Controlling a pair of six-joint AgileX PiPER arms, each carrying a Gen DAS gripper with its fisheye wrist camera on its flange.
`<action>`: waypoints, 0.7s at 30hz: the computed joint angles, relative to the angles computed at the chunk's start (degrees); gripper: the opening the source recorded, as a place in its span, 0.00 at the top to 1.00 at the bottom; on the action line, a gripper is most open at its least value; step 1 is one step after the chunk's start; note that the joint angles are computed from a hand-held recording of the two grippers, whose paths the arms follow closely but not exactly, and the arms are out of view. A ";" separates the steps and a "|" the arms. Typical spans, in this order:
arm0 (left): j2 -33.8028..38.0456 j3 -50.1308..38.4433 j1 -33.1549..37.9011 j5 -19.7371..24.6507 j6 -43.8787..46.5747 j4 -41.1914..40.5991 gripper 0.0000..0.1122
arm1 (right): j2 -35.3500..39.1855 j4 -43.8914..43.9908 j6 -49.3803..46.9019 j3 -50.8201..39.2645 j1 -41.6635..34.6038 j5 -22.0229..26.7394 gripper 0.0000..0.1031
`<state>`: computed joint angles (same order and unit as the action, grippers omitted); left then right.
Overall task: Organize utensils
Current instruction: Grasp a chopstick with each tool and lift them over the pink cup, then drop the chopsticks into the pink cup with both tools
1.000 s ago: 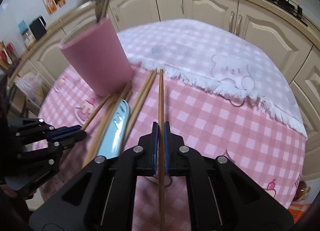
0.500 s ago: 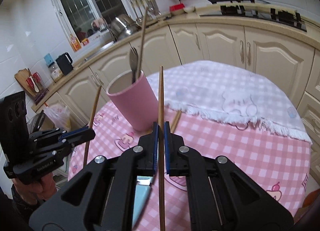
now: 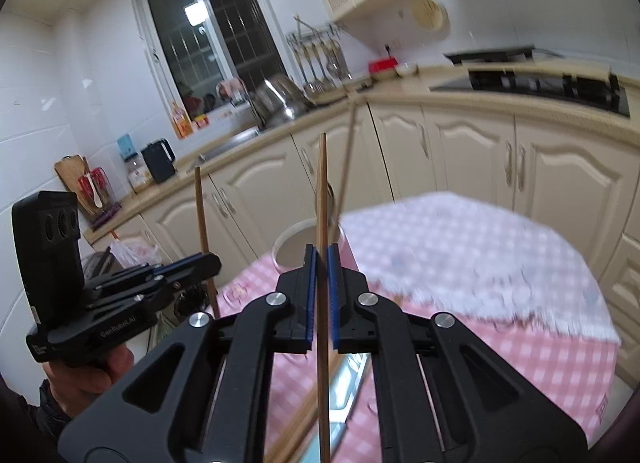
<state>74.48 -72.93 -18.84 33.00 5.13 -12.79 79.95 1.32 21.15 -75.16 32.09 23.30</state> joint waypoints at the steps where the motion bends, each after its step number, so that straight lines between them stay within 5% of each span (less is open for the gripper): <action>1: -0.02 -0.64 0.30 -0.04 0.62 -0.63 0.95 | 0.65 -1.30 0.83 -1.49 0.28 -0.30 0.94; 13: 4.92 -15.86 3.80 0.13 3.39 -4.09 0.95 | 12.00 -3.12 -0.03 -21.43 -0.23 -1.95 0.94; 21: 14.19 -30.28 5.14 1.00 2.71 -6.03 0.95 | 19.66 -20.43 15.85 -29.06 0.74 -4.90 0.94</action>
